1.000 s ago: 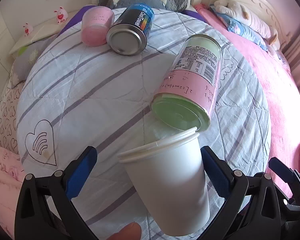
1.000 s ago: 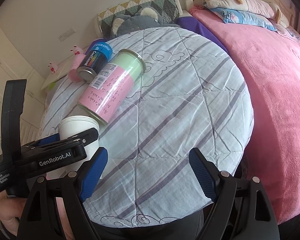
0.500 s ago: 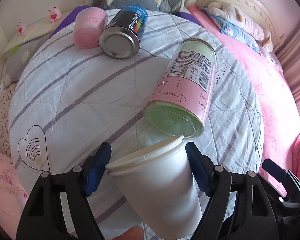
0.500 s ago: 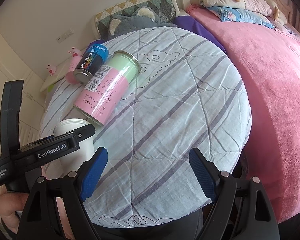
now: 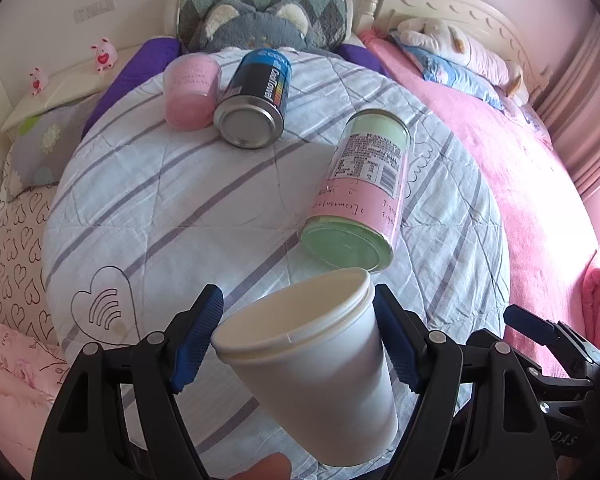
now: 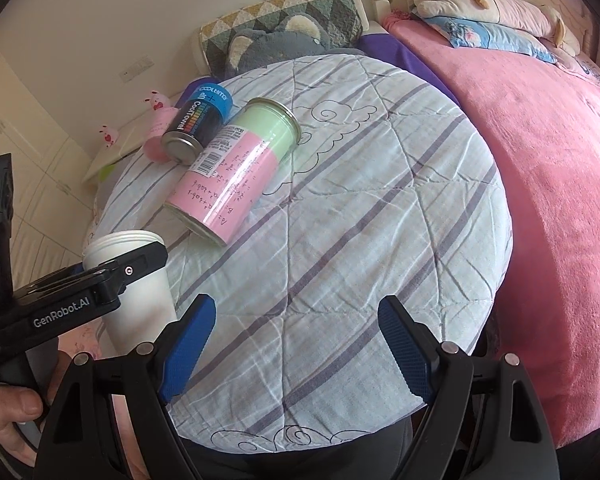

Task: Flip cup upright
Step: 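Grasp the white paper cup with the left tool while the right tool releases it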

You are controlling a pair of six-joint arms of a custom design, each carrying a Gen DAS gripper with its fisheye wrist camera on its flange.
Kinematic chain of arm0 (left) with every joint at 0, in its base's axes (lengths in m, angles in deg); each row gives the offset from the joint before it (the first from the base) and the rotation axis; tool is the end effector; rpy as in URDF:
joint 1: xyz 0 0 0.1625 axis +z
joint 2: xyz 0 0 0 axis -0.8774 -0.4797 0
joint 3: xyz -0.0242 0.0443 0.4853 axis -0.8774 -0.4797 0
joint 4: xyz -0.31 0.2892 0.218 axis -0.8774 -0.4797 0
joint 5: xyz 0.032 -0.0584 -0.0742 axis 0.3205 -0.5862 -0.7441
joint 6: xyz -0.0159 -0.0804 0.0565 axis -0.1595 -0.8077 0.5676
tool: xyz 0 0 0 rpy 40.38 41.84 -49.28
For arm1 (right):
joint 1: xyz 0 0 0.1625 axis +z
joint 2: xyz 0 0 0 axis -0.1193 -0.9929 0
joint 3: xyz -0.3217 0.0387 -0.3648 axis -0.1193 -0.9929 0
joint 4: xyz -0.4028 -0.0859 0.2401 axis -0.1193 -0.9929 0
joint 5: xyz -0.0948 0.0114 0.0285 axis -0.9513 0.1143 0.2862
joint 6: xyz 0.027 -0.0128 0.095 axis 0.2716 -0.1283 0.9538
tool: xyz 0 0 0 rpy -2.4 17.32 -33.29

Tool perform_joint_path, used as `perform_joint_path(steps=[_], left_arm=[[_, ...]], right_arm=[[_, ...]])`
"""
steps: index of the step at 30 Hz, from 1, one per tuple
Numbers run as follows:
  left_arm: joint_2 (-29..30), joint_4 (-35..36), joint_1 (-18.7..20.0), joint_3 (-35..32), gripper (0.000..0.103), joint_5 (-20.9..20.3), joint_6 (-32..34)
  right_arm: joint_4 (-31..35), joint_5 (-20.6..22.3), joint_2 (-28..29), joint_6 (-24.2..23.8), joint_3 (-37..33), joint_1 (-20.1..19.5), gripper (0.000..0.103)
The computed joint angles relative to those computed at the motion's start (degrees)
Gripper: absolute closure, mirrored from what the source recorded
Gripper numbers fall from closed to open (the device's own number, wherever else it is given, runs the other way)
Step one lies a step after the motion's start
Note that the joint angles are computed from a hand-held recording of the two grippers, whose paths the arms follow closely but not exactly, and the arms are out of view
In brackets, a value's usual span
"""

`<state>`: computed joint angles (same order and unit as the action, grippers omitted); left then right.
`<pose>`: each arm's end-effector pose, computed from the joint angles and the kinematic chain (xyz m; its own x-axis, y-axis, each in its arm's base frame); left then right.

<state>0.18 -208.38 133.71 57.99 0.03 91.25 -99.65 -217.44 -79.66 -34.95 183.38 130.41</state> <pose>0.0043 -0.6001 0.3717 -0.7827 0.2822 -0.5547 0.4572 0.8655 -0.2048 0.4255 -0.5230 -0.0693 -0.8689 0.1594 0.4686 -0.1245 0.8459 -0.5186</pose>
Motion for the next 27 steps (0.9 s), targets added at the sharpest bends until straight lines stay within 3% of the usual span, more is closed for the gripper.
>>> perform_joint_path(steps=[7, 18, 27], left_arm=[[-2.36, -7.11, -2.16, 2.22, 0.026, 3.61, 4.56], [-1.67, -32.73, -4.01, 6.2, 0.026, 8.03, 20.62], [-1.11, -39.59, -1.85, 10.38, 0.026, 4.95, 22.72]], right_arm=[[-0.72, -0.35, -0.01, -0.02, 0.11, 0.61, 0.019], [-2.22, 0.0, 0.81, -0.84, -0.52, 1.92, 0.019], [-3.29, -0.38, 0.96, -0.82, -0.25, 2.74, 0.019]])
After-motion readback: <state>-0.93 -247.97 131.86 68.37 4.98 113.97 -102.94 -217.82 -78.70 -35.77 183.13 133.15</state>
